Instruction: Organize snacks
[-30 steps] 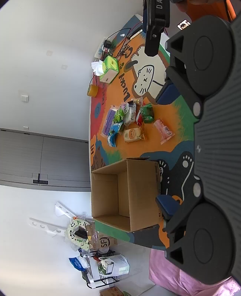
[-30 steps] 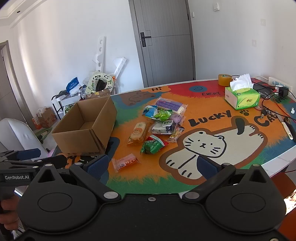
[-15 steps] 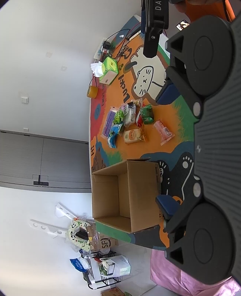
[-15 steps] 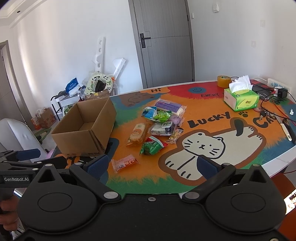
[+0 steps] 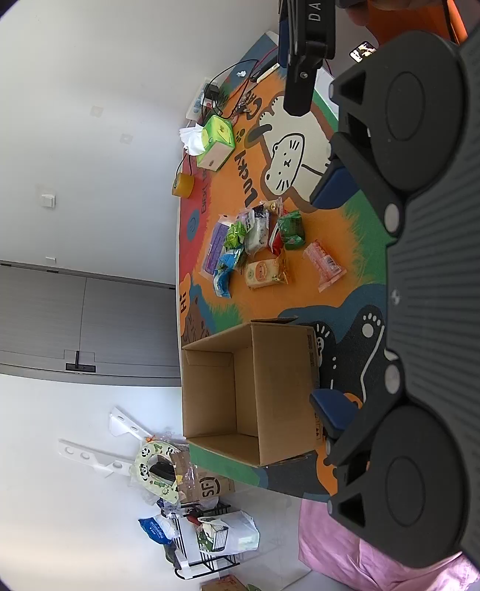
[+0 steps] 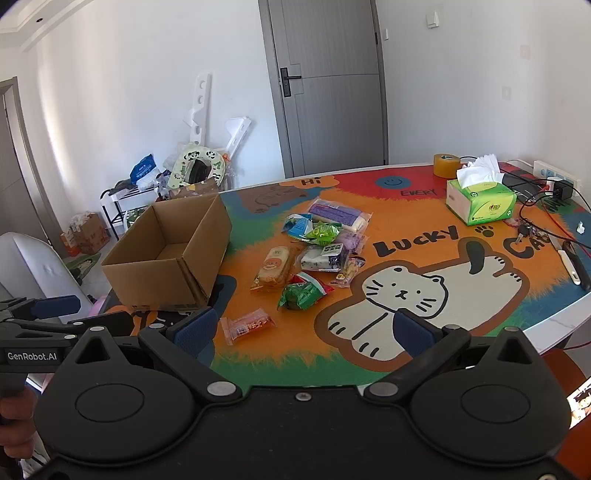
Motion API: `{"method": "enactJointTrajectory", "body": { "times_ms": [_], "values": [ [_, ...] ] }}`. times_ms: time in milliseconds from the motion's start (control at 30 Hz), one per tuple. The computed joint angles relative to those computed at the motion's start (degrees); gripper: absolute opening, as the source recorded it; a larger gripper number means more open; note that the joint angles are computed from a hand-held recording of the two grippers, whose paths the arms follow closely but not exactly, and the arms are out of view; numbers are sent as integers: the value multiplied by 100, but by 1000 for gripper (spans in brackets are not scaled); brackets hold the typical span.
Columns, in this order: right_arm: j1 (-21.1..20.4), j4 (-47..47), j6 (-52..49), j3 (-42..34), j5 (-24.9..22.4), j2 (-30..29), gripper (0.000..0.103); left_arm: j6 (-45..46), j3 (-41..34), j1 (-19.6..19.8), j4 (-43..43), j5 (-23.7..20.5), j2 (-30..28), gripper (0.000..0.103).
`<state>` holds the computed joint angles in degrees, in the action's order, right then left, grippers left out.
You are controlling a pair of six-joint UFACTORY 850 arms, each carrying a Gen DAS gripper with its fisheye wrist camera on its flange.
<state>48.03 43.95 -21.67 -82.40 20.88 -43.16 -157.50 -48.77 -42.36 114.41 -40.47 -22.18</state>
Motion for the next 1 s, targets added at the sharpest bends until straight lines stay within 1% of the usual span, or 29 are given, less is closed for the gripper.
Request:
{"method": "enactJointTrajectory", "body": {
  "times_ms": [200,367,500,633,733,833,1000],
  "values": [
    [-1,1,-5,-13,-1,-16,103,-82,1,17,60,25,-28,103],
    [-32,-294,303,-30,33,-72,103,-221,4,54,296,4,-89,103],
    [-108,-955,971,-59,99,-212,103,-218,-159,141,357,10,-297,103],
    [-205,-1686,1624,-74,172,-343,103,-452,-310,236,651,56,-504,103],
    [-252,-1619,1620,-107,274,-445,103,-703,-412,303,948,138,-642,103],
    [-339,-1821,1912,-156,268,-554,103,-935,-531,379,1244,225,-809,103],
    [-462,-2679,2869,-184,338,-693,103,-1290,-700,501,1604,326,-1045,102]
  ]
}}
